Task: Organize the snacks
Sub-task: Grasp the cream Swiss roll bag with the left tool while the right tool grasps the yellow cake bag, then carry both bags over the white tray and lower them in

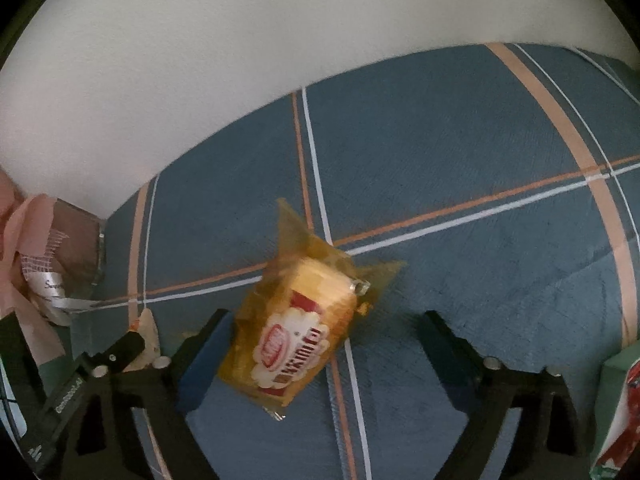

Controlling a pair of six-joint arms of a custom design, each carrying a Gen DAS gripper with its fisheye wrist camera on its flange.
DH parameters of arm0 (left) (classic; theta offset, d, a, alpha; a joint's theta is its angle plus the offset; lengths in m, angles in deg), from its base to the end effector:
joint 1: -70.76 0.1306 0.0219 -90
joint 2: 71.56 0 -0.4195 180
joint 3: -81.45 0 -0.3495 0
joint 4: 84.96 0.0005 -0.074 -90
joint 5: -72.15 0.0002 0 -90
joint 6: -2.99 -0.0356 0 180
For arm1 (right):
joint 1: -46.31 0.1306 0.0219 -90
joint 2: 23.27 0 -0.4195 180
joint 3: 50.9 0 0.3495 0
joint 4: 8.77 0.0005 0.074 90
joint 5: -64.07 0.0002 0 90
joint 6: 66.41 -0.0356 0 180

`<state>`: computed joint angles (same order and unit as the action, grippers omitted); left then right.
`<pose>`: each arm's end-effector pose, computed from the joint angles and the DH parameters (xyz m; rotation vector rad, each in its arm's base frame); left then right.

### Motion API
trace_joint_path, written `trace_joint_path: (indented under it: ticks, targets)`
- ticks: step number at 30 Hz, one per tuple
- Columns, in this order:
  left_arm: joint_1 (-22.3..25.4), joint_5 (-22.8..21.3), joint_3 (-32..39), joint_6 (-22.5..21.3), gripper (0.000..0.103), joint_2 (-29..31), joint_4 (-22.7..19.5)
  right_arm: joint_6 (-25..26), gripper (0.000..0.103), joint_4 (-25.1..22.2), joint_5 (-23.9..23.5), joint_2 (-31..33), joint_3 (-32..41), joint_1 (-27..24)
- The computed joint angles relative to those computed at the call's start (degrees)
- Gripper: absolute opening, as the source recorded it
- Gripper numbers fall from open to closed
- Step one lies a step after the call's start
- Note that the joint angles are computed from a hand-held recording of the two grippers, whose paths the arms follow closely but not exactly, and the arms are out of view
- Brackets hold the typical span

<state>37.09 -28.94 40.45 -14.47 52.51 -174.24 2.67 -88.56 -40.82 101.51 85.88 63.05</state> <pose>0.5227 -0.3406 0.4632 -0.9739 2.6472 -0.1456 0.6141 0.1937 0.4474 0.0305 2.8123 0.5259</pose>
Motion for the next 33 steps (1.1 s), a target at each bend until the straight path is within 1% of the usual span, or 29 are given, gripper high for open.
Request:
trace_joint_path:
  ticks: [2,3,4,5,7,8,9,14,17,21,24,29,32,33]
  targets:
    - [-0.05,-0.43,-0.75,-0.10,0.103,-0.49,0.83,0.52,0.079,0.40,-0.40,-0.24,-0.09,-0.01]
    - [-0.04,-0.33,-0.87,-0.15,0.102,-0.58,1.04,0.80,0.072,0.49,-0.71,-0.33,-0.10,0.00]
    - [0.00,-0.31,-1.28,-0.44,0.100,-0.73,1.61,0.30,0.068,0.70,-0.80,-0.48,-0.25,0.61]
    - [-0.23,-0.34,-1.58,-0.32,0.095,-0.87,1.99,0.38,0.062,0.60,-1.40,-0.44,-0.18,0.55]
    - [-0.36,-0.63,-1.58,-0.48,0.094,-0.93,2.09,0.74,0.055,0.47,-2.35,-0.46,-0.28,0.51]
    - [-0.46,-0.94,-1.46,-0.64,0.090,-0.94,2.05,1.01,0.052,0.29,-2.68,-0.63,-0.38,0.40]
    - [-0.66,-1.32,-1.39,-0.70,0.088,-0.99,2.04,1.25,0.050,0.19,-2.93,-0.62,-0.40,0.40]
    - [-1.94,-3.53,-1.20,-1.16,0.080,-1.66,1.62,2.17,0.046,-0.31,-3.75,-1.58,-1.36,-0.06]
    - [-2.78,-4.82,-1.94,-0.64,0.078,-2.39,1.80,2.98,0.045,-0.75,-4.15,-2.29,-2.21,-0.44]
    - [-4.21,-5.68,-2.93,1.12,0.077,-3.18,2.26,3.97,0.044,-1.39,-4.18,-3.28,-3.23,-0.69]
    - [-5.46,-6.62,-3.04,2.96,0.077,-3.28,1.57,4.35,0.043,-1.43,-4.65,-4.31,-4.54,-0.83]
    - [-7.88,-7.82,-4.79,7.08,0.077,-4.30,2.13,6.14,0.043,-0.69,-4.16,-7.09,-7.96,-0.68]
    - [-9.81,-9.72,-3.66,9.01,0.077,-4.02,0.77,7.65,0.043,0.61,-3.13,-10.05,-11.31,-0.58]
    - [-10.72,-10.41,-2.38,9.61,0.077,-3.62,-0.73,8.26,0.043,0.83,-2.62,-10.88,-12.20,-0.55]
